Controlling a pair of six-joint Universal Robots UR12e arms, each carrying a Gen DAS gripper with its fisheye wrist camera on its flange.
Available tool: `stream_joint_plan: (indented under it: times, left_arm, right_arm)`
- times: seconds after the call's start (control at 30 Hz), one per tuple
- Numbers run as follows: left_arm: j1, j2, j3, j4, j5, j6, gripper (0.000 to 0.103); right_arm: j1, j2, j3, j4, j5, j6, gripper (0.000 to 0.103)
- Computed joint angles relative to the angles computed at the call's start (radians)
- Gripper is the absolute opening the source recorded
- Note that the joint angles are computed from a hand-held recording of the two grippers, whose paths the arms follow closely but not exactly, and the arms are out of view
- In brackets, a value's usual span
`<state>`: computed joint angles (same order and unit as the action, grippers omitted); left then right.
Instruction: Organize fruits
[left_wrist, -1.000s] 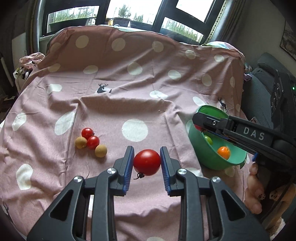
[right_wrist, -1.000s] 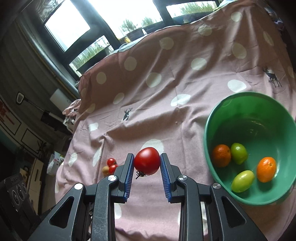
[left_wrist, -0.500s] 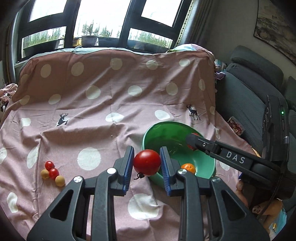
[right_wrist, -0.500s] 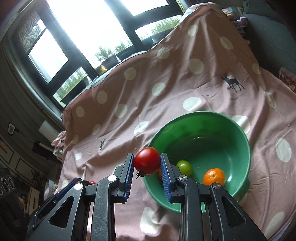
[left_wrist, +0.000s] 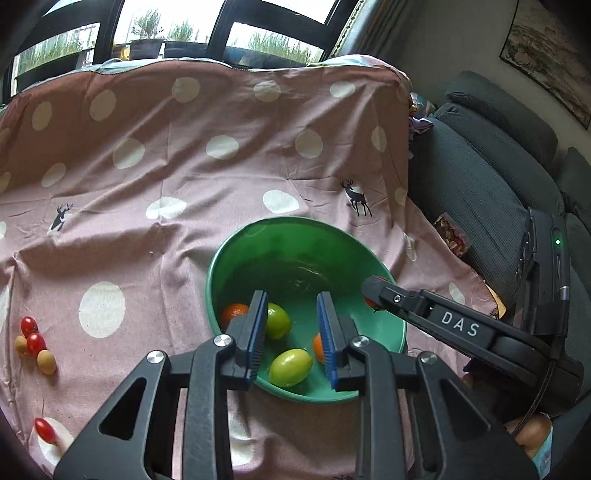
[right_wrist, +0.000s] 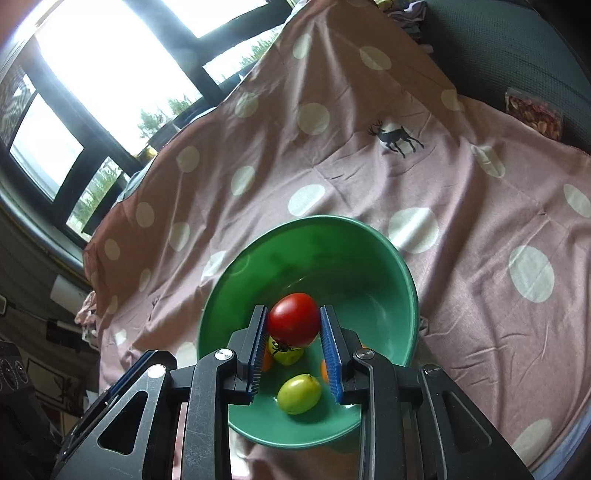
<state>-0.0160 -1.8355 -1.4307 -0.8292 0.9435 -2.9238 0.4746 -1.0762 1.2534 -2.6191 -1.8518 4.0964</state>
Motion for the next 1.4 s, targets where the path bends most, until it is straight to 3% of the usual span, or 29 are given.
stream_joint_plan:
  times: [0.3, 0.43, 0.63, 0.77, 0.87, 1.13, 1.2, 1.3, 1.4]
  left_arm:
    - [0.001, 0.001, -0.001, -0.049, -0.022, 0.034, 0.026]
    - [0.02, 0.021, -0.021, -0.039, 0.007, 0.033, 0.029]
    - [0.093, 0.068, -0.073, -0.009, 0.19, -0.011, 0.032]
    - [0.149, 0.084, -0.099, -0.017, 0.312, -0.092, 0.046]
    - [0.175, 0.086, -0.115, -0.021, 0.373, -0.131, 0.046]
    - [0.193, 0.065, -0.121, -0.118, 0.401, -0.135, 0.044]
    - [0.195, 0.059, -0.122, -0.122, 0.393, -0.142, 0.044]
    - [0.206, 0.053, -0.118, -0.13, 0.327, -0.147, 0.044]
    - [0.197, 0.042, -0.107, -0.15, 0.334, -0.147, 0.043]
  right_arm:
    - [-0.005, 0.005, -0.01, 0.053, 0.005, 0.005, 0.03]
    - [-0.004, 0.013, -0.027, 0.092, 0.0, 0.001, 0.03]
    - [-0.003, 0.017, -0.034, 0.1, 0.008, -0.008, 0.03]
    - [0.0, 0.022, -0.045, 0.106, 0.01, -0.02, 0.03]
    - [0.002, 0.028, -0.056, 0.113, 0.012, -0.031, 0.03]
    - [0.01, 0.04, -0.081, 0.141, 0.003, -0.05, 0.03]
    - [0.011, 0.042, -0.084, 0.146, 0.002, -0.053, 0.03]
    - [0.012, 0.045, -0.091, 0.156, 0.0, -0.057, 0.03]
    - [0.013, 0.046, -0.093, 0.158, -0.002, -0.059, 0.03]
